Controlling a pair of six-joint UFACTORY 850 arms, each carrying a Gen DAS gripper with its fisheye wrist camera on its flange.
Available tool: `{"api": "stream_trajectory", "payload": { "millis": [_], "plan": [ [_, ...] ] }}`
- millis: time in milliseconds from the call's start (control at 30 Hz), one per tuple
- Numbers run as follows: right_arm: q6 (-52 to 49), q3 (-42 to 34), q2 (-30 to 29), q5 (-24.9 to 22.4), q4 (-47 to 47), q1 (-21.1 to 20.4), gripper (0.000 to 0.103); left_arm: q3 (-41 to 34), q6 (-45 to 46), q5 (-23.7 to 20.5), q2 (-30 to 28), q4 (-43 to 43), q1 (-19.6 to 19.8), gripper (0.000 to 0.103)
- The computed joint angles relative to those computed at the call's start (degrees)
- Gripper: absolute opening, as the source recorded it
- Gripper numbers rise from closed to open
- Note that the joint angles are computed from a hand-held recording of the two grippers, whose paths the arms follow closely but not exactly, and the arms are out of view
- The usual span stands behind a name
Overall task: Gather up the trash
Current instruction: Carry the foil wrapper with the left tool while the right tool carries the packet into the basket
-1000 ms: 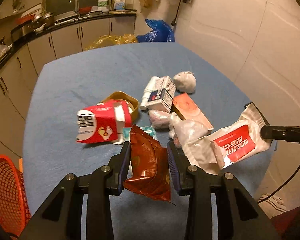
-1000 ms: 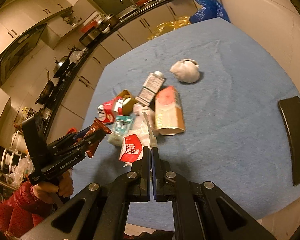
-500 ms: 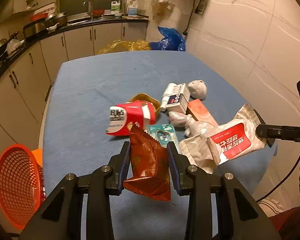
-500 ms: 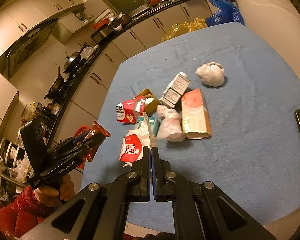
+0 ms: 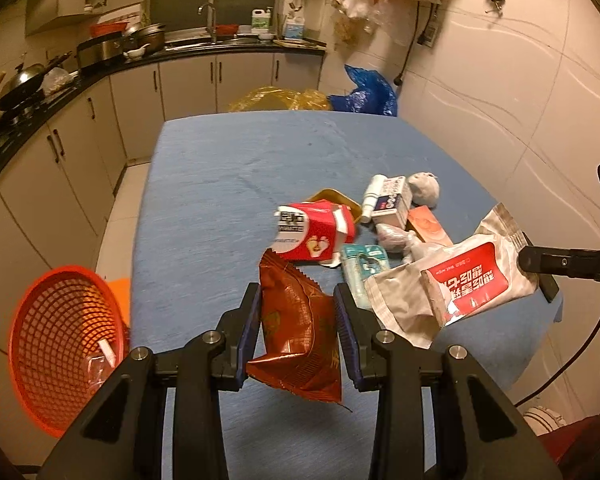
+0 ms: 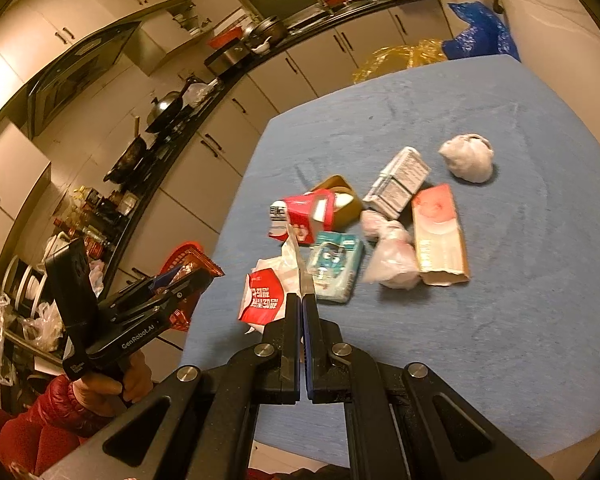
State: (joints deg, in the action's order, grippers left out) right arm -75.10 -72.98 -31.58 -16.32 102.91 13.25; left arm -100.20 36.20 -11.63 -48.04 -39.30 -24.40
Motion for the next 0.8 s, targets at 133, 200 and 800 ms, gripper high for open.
{"api": "stream_trajectory", "payload": {
  "millis": [133, 200, 800],
  "plan": [
    [0.37, -1.56, -0.92, -0.34, -1.06, 0.93, 0.001, 2.44, 1.15, 1.38, 1.7, -1.28, 0.88, 0.035],
    [1.28, -2.52, -1.5, -0.42, -1.96, 1.37, 0.001, 3.59, 1.61, 2.02, 2.5, -1.87, 1.37, 0.035],
    [10.03, -15.8, -9.52, -3.44, -12.88, 6.07, 0.001, 12.89, 5.16, 7.34, 9.32, -6.43, 7.55, 0.035]
  ]
}}
